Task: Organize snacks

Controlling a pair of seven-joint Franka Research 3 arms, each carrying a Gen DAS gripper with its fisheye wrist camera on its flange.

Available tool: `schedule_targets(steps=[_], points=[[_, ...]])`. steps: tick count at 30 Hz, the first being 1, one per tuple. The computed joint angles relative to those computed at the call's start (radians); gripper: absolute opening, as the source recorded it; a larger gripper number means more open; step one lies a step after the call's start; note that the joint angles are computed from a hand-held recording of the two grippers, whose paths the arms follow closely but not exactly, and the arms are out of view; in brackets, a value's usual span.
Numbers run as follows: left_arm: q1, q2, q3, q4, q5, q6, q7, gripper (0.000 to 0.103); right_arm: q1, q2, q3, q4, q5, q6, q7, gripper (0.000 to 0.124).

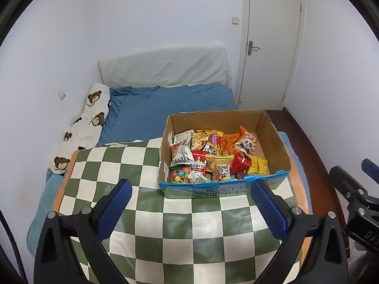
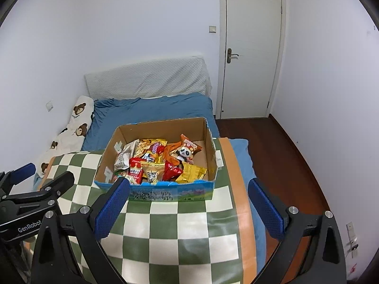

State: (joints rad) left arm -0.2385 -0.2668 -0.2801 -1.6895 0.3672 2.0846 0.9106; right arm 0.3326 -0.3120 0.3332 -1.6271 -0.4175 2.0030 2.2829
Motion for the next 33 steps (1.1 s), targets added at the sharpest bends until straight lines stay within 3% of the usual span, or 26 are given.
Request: schedule_targets(steps=[14, 33], points=[[0.006, 0.074, 0.015, 0.042, 0.006, 0.006, -0.003, 0.103, 0.021, 0.088, -0.036, 0.036, -0.048, 0.002, 0.019, 0.102], [-0.003, 0.097, 0.015, 0.059, 0.011, -0.002, 0.000, 0.103, 0.036, 0.094, -0.055, 0.023, -0.058, 0.002, 0.023, 0.102]])
